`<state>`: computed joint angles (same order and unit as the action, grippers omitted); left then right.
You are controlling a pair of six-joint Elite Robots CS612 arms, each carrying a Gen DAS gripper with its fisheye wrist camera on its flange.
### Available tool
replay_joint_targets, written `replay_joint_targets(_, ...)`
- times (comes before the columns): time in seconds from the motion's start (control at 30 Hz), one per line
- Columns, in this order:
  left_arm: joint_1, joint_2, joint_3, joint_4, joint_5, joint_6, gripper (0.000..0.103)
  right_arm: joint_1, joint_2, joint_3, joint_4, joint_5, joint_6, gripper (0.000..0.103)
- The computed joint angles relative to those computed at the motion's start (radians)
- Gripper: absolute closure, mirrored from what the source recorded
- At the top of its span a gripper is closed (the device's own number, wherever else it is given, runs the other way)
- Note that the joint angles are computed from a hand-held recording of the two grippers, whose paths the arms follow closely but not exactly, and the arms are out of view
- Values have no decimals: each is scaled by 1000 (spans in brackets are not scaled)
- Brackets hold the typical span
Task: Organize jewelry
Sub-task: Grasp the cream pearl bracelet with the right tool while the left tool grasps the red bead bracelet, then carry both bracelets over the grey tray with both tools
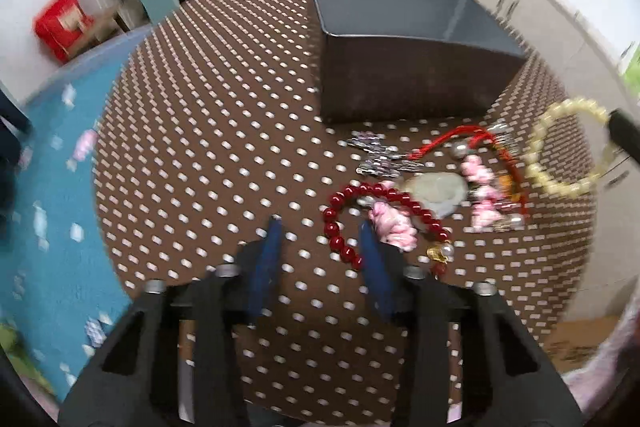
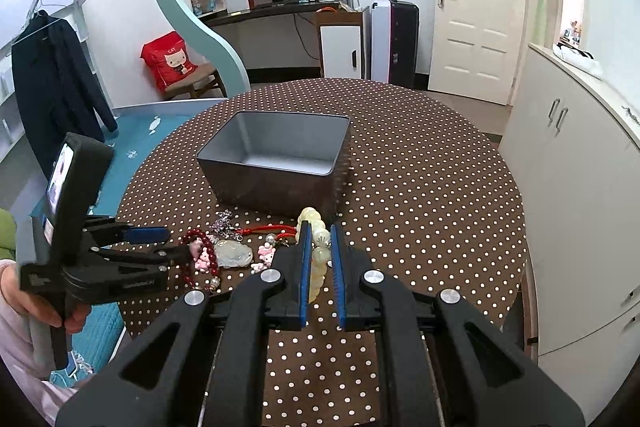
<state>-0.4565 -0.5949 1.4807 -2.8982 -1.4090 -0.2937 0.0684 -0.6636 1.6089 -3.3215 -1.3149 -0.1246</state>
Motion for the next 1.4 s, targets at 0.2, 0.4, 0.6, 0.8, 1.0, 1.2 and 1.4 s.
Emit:
replay_joint_targets(0.2,8,5,-16,15,9,-12,96,-10,0,2,0,19,4,95)
replay_joint_targets(0.4,24,-8,-2,-35,-20,-42,96,-15,-2,0,-3,28,-4,94)
replay_joint_targets(0.6,36,-37,26,-124,-87,-29,96,-14,0,-7,-24,28,-16,94)
replay_joint_targets(0.8,35,-55,31,-156,-126,-36,96,-16,4,-31,-43,57,-17,94)
replay_joint_targets(1.0,27,-77,43,-221,-101,-26,96,-15,7,-62,-60,74,-20,94)
replay_joint_targets(1.2,29,-82,18,-259,-97,-15,96,-10,21,-109,-45,79,-33,94)
replay_joint_targets(1.4,32,-70,-36,-262,-105,-12,96,-3,41,-161,-20,83,-41,94)
